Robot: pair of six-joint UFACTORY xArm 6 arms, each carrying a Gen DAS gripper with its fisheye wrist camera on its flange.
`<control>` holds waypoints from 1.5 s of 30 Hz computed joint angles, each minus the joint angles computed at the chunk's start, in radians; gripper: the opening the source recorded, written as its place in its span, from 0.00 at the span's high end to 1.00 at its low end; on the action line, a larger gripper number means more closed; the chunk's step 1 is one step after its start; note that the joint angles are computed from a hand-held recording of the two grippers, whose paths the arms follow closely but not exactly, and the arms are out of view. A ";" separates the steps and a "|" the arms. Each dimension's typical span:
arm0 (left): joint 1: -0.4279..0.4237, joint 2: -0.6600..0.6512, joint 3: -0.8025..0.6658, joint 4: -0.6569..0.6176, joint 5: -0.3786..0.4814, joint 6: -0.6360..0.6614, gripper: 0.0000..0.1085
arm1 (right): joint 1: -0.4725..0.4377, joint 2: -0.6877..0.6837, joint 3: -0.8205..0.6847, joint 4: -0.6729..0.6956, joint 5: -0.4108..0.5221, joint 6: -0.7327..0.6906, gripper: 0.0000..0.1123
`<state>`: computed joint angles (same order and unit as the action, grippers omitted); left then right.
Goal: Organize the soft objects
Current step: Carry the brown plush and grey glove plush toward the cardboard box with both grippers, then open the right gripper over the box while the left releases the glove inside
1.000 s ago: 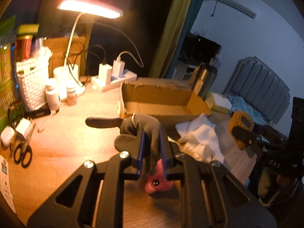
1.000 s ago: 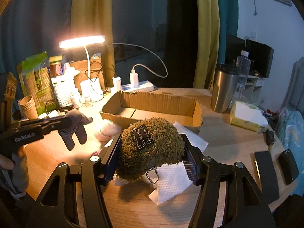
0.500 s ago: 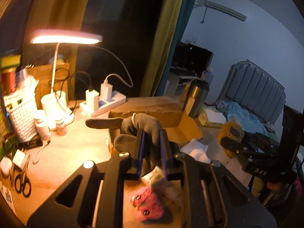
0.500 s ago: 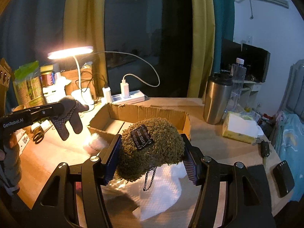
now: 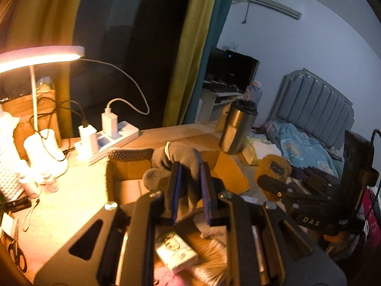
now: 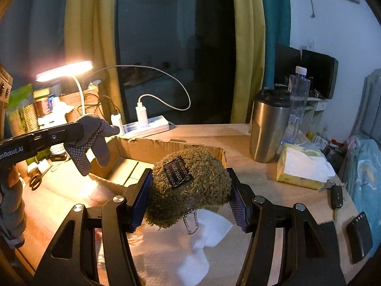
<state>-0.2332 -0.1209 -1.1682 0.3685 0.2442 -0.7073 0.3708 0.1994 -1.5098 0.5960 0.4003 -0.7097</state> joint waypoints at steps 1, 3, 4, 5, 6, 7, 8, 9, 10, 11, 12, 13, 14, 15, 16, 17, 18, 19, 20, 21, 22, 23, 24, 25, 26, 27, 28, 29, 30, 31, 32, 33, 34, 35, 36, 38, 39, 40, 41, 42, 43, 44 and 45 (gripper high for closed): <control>-0.003 0.016 -0.014 -0.009 0.001 0.009 0.85 | -0.002 0.013 -0.015 0.000 0.005 0.001 0.44; -0.008 0.057 -0.051 -0.044 0.006 0.042 0.85 | -0.008 0.047 -0.053 0.002 0.020 0.001 0.44; -0.011 0.074 -0.065 -0.057 0.007 0.054 0.85 | -0.010 0.061 -0.070 0.001 0.025 0.002 0.44; -0.013 0.093 -0.080 -0.076 0.011 0.071 0.85 | -0.013 0.078 -0.089 0.003 0.032 0.003 0.44; -0.015 0.112 -0.095 -0.097 0.015 0.088 0.85 | -0.017 0.097 -0.110 0.008 0.040 0.002 0.44; -0.017 0.129 -0.108 -0.118 0.019 0.106 0.85 | -0.020 0.110 -0.125 0.012 0.047 0.002 0.44; -0.019 0.151 -0.125 -0.143 0.026 0.127 0.85 | -0.024 0.127 -0.147 0.014 0.056 0.003 0.44; -0.020 0.167 -0.138 -0.161 0.031 0.142 0.85 | -0.025 0.140 -0.160 0.018 0.060 0.003 0.44; -0.022 0.188 -0.155 -0.189 0.039 0.166 0.85 | -0.027 0.153 -0.175 0.021 0.066 0.003 0.44; -0.022 0.203 -0.165 -0.209 0.042 0.184 0.85 | -0.030 0.167 -0.191 0.028 0.072 -0.001 0.44; -0.024 0.216 -0.175 -0.227 0.047 0.198 0.85 | -0.031 0.180 -0.207 0.033 0.079 -0.004 0.44; -0.025 0.234 -0.189 -0.254 0.054 0.221 0.85 | -0.031 0.190 -0.217 0.033 0.082 -0.003 0.44; -0.027 0.242 -0.195 -0.270 0.056 0.234 0.85 | -0.032 0.201 -0.230 0.031 0.088 0.000 0.44; -0.029 0.256 -0.206 -0.292 0.063 0.253 0.85 | -0.032 0.213 -0.243 0.030 0.094 0.004 0.44; -0.030 0.265 -0.213 -0.311 0.068 0.270 0.85 | -0.033 0.222 -0.254 0.028 0.100 0.007 0.44; -0.030 0.277 -0.221 -0.339 0.075 0.294 0.85 | -0.033 0.234 -0.268 0.024 0.108 0.013 0.44; -0.031 0.288 -0.230 -0.364 0.082 0.317 0.85 | -0.034 0.243 -0.279 0.018 0.116 0.020 0.44; -0.031 0.297 -0.237 -0.384 0.088 0.334 0.84 | -0.033 0.252 -0.289 0.013 0.122 0.025 0.44; -0.032 0.307 -0.245 -0.410 0.095 0.357 0.83 | -0.033 0.261 -0.300 0.006 0.131 0.031 0.44; -0.031 0.313 -0.251 -0.423 0.103 0.370 0.83 | -0.033 0.266 -0.305 -0.001 0.135 0.035 0.44; -0.031 0.317 -0.255 -0.425 0.108 0.374 0.82 | -0.032 0.271 -0.310 -0.008 0.138 0.040 0.43; -0.031 0.319 -0.257 -0.426 0.111 0.377 0.78 | -0.032 0.278 -0.318 -0.017 0.144 0.049 0.43; -0.031 0.318 -0.256 -0.427 0.112 0.379 0.75 | -0.032 0.283 -0.325 -0.021 0.148 0.054 0.43; -0.031 0.315 -0.253 -0.432 0.111 0.385 0.75 | -0.032 0.287 -0.330 -0.025 0.151 0.060 0.43; -0.032 0.313 -0.250 -0.439 0.111 0.393 0.73 | -0.032 0.291 -0.335 -0.032 0.153 0.068 0.41; -0.033 0.311 -0.248 -0.441 0.113 0.397 0.70 | -0.031 0.292 -0.337 -0.039 0.152 0.075 0.40; -0.033 0.308 -0.246 -0.439 0.116 0.397 0.66 | -0.031 0.295 -0.341 -0.047 0.155 0.083 0.39; -0.033 0.303 -0.242 -0.440 0.116 0.396 0.52 | -0.031 0.296 -0.344 -0.050 0.158 0.088 0.39; -0.033 0.293 -0.229 -0.457 0.105 0.402 0.43 | -0.030 0.297 -0.346 -0.054 0.160 0.094 0.38; -0.032 0.282 -0.214 -0.483 0.090 0.415 0.43 | -0.029 0.295 -0.344 -0.060 0.158 0.101 0.37; -0.030 0.273 -0.204 -0.494 0.081 0.419 0.43 | -0.027 0.290 -0.337 -0.064 0.151 0.105 0.37; -0.028 0.265 -0.195 -0.490 0.076 0.414 0.43 | -0.026 0.284 -0.329 -0.066 0.146 0.107 0.37; -0.027 0.256 -0.187 -0.479 0.072 0.403 0.43 | -0.024 0.277 -0.321 -0.070 0.139 0.112 0.36; -0.027 0.248 -0.178 -0.474 0.069 0.396 0.43 | -0.023 0.269 -0.310 -0.074 0.130 0.115 0.36; -0.026 0.239 -0.168 -0.471 0.066 0.392 0.43 | -0.022 0.263 -0.303 -0.077 0.124 0.117 0.35; -0.026 0.218 -0.148 -0.462 0.060 0.382 0.43 | -0.020 0.249 -0.289 -0.080 0.116 0.120 0.34; -0.027 0.205 -0.134 -0.458 0.054 0.377 0.43 | -0.019 0.238 -0.277 -0.084 0.108 0.123 0.34; -0.027 0.194 -0.124 -0.451 0.050 0.370 0.43 | -0.017 0.230 -0.267 -0.088 0.102 0.125 0.34; -0.028 0.181 -0.111 -0.439 0.045 0.360 0.43 | -0.015 0.218 -0.254 -0.091 0.095 0.127 0.34; -0.028 0.167 -0.097 -0.428 0.039 0.350 0.43 | -0.014 0.207 -0.242 -0.094 0.089 0.130 0.34; -0.029 0.154 -0.086 -0.417 0.035 0.339 0.43 | -0.012 0.198 -0.231 -0.097 0.083 0.132 0.34; -0.029 0.139 -0.072 -0.400 0.030 0.324 0.43 | -0.009 0.183 -0.213 -0.101 0.075 0.135 0.34; -0.029 0.130 -0.064 -0.384 0.028 0.309 0.43 | -0.008 0.171 -0.199 -0.103 0.069 0.137 0.34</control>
<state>-0.2625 0.0087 -1.2318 -0.0152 0.2723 -0.3979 0.3630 0.3706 -1.7093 0.4930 0.4694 -0.5730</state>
